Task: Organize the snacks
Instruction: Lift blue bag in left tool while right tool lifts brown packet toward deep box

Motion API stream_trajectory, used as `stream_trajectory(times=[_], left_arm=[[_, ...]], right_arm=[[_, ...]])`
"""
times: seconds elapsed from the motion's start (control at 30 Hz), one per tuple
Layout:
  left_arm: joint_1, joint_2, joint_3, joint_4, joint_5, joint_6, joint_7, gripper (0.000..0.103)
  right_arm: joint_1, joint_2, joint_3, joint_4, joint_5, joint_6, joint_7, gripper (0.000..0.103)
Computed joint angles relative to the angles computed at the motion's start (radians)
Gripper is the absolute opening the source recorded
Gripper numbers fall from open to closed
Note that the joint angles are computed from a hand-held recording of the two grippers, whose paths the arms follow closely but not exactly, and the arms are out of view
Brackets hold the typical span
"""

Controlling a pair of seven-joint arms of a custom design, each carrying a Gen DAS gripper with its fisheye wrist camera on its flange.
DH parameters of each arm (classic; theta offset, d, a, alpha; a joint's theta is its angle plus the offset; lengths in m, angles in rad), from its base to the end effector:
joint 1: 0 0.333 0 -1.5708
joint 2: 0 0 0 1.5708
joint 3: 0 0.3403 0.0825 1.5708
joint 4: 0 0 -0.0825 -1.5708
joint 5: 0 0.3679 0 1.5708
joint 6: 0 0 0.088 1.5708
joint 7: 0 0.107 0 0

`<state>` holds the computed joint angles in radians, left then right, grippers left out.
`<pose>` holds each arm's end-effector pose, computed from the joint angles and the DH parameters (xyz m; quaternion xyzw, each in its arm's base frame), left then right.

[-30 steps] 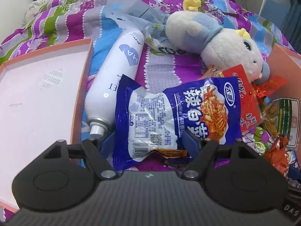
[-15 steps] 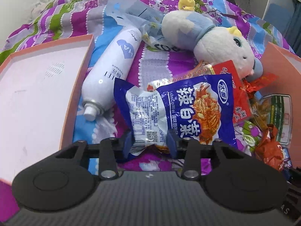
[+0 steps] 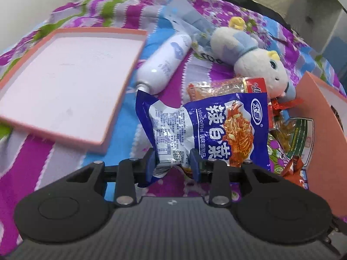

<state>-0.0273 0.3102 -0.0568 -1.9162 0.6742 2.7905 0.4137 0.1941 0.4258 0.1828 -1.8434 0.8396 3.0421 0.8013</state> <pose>0.6454 -0.0798 0.4225 -0.8156 0.4787 -0.2304 0.2292 0.6502 0.1786 0.4004 -0.7354 0.5464 -0.1559 0.3693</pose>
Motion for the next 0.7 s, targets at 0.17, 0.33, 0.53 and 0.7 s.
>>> stream_trajectory(times=[0.17,0.33,0.53,0.7], left_arm=[[0.016,-0.070,-0.020,-0.096,-0.062,0.024,-0.051,0.037],[0.032,-0.102,-0.049,-0.149,-0.138,0.026,-0.009,0.034],[0.083,-0.141,-0.129,-0.215,-0.380,0.071,0.201,0.034],[0.094,-0.175,-0.160,-0.241,-0.524,0.075,0.437,0.039]], right_arm=[[-0.062,-0.065,0.064,-0.079,0.101,-0.021,-0.139,0.032],[-0.041,-0.102,0.027,-0.136,0.157,-0.056,-0.214,0.032],[-0.028,-0.109,0.003,-0.160,0.184,-0.051,-0.264,0.032],[-0.033,-0.120,0.005,-0.173,0.234,-0.049,-0.324,0.038]])
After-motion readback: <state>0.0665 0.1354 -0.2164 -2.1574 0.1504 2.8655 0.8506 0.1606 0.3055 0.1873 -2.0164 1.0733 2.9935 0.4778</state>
